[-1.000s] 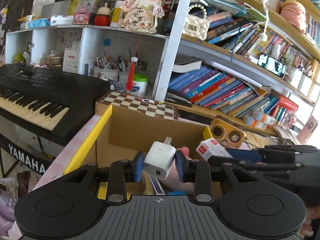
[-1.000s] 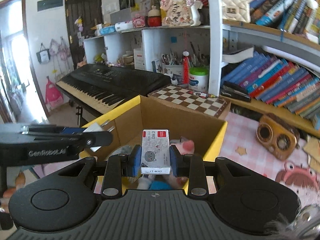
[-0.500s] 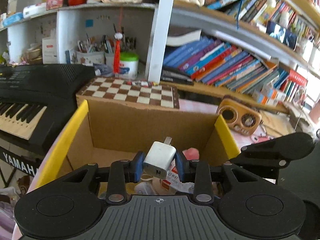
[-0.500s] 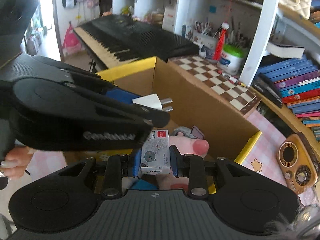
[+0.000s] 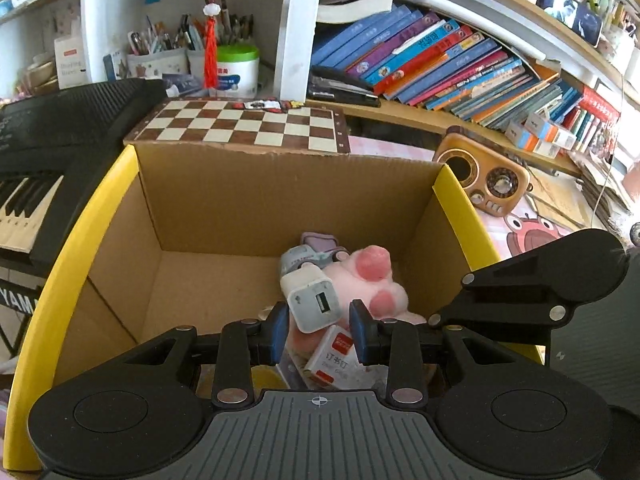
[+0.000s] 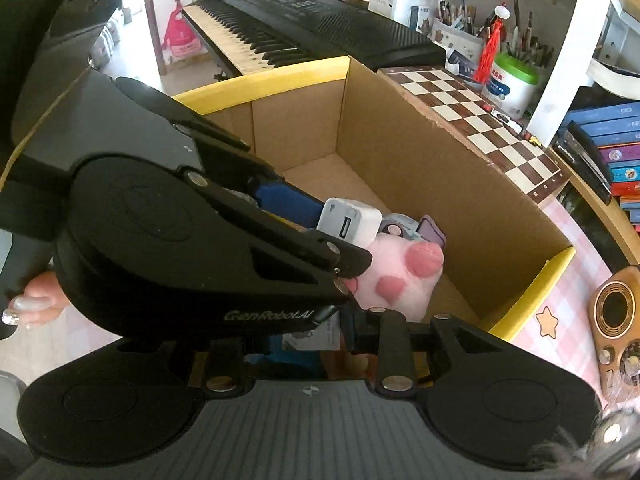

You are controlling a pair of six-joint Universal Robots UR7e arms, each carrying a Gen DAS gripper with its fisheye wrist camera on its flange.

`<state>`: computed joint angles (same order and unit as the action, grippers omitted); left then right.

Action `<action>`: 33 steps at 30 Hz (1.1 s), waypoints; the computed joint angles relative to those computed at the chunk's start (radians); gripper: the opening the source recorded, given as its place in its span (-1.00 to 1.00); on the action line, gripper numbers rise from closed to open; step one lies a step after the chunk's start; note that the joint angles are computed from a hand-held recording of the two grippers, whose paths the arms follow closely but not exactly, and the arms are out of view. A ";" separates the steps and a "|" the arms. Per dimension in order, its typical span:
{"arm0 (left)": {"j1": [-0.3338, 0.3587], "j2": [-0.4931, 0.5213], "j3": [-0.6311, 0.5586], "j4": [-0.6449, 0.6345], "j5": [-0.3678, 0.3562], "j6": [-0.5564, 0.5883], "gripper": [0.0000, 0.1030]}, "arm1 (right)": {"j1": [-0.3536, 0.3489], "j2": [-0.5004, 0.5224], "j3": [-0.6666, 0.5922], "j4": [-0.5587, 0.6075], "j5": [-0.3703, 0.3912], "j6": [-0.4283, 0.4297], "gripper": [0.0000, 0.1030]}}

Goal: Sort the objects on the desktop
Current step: 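Lower both held items into the yellow box with both tools, then open left tool to drop the plug while right tool drops the small box, then lift both open tools out of the box and back over the table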

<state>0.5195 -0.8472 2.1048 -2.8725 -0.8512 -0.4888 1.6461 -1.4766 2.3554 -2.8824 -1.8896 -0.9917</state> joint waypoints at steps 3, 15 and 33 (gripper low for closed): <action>-0.003 -0.003 0.001 0.003 -0.001 -0.005 -0.32 | 0.000 0.001 0.007 -0.017 0.004 0.005 -0.42; -0.116 -0.038 0.105 -0.174 0.123 -0.017 0.70 | -0.023 -0.172 0.126 -0.143 0.116 0.053 -0.16; -0.347 -0.203 0.344 -0.169 0.255 -0.307 0.96 | -0.034 -0.469 0.419 -0.572 0.033 0.303 0.37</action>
<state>0.1725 -1.0502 2.4491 -3.0411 -0.5960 -0.7959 1.6121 -1.9454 2.7748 -3.4539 -1.8564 -0.6889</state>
